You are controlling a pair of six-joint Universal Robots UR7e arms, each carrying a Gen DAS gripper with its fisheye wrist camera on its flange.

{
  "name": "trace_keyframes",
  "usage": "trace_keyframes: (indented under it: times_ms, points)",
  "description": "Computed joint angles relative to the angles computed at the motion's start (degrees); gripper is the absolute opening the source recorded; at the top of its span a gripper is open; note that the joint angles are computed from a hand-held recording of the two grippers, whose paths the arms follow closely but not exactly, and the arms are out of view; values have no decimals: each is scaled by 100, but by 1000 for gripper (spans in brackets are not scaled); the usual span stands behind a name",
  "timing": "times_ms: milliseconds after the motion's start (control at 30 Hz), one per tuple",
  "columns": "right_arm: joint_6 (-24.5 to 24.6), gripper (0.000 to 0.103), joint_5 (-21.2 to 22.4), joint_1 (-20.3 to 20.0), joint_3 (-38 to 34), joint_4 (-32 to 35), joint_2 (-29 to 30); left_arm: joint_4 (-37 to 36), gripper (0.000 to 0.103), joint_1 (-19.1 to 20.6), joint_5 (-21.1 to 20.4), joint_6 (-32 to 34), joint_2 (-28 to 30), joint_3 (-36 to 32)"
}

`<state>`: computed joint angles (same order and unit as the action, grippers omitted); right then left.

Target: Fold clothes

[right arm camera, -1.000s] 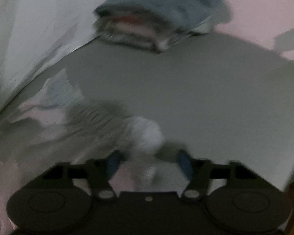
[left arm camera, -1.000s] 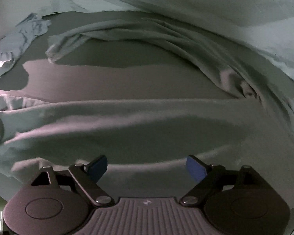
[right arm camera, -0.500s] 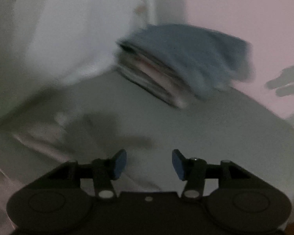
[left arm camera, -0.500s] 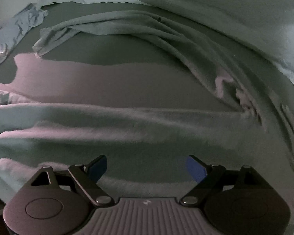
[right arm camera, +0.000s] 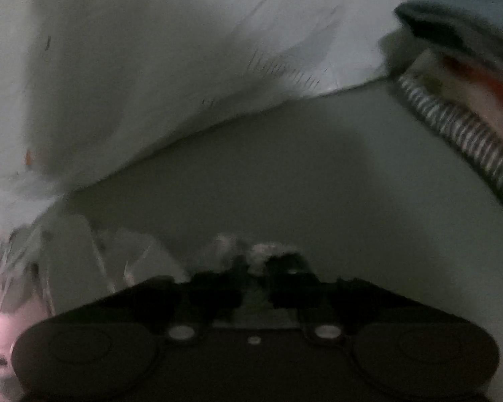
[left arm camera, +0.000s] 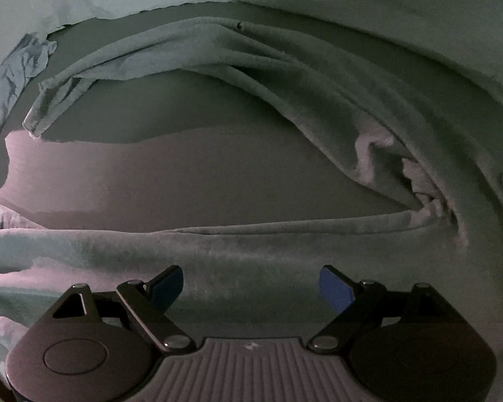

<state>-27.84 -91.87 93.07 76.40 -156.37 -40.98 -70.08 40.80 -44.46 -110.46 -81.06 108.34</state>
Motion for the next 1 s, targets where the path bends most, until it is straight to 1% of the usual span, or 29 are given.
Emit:
trace_keyframes:
  times_ms: [67,133,167,200,300,333,367,400,433,467,500,567,633,700,733,767,833,867,900,933,967,1000]
  points:
    - [669,8,4,-1,-344,-389,195,20,89,33,-35,-29,21,-42]
    - [1191,7,99,-46,-940,-398,501,-33,89,64,-67,-44,2,-29]
    - [1199,7,-2,-30,-1263,-335,701,-71,89,85,-91,-32,-7,-14]
    - [1070,7,-194,9,-1601,-254,928,-109,89,106,-115,-19,-15,0]
    - [772,10,-869,125,-2538,384,1540,-45,89,143,-117,-9,41,-52]
    - [754,13,-966,152,-2642,478,1619,-25,89,148,-109,-10,57,-69]
    - [717,16,-970,152,-2580,504,1572,-60,89,127,-92,-3,41,-48]
    - [670,24,-932,147,-2410,447,1457,-98,89,106,-75,5,23,-23]
    - [632,41,-881,141,-2127,270,1282,-136,89,89,-64,27,23,-5]
    - [598,51,-847,125,-1758,23,1055,-165,89,77,-66,63,35,9]
    - [564,57,-826,105,-1388,-224,824,-184,89,67,-70,105,51,26]
    - [481,57,-795,61,-662,-624,351,-277,89,39,-59,205,86,77]
    - [360,55,-795,5,92,-847,-169,-539,89,-7,-63,349,62,200]
    - [215,54,-637,-88,661,-616,-651,-843,89,-57,-52,512,31,327]
    - [64,54,-639,-106,962,-511,-873,-988,89,-84,-45,599,15,388]
    - [-180,54,-785,-93,1272,-551,-1045,-1043,89,-119,-29,644,18,419]
    - [-619,55,-1244,-34,1801,-875,-1232,-1088,89,-251,21,661,34,473]
    - [-693,55,-1459,-6,1996,-1055,-1276,-1126,89,-305,31,666,4,524]
    - [-624,55,-1493,-15,2144,-1162,-1326,-1189,89,-368,22,654,-36,588]
    - [-518,55,-1424,-46,2282,-1225,-1390,-1254,89,-420,11,631,-64,639]
    - [-414,52,-1354,-77,2419,-1289,-1453,-1312,89,-467,-9,605,-114,700]
    - [-412,28,-1248,-104,2493,-1419,-1451,-1339,89,-516,-41,554,-162,751]
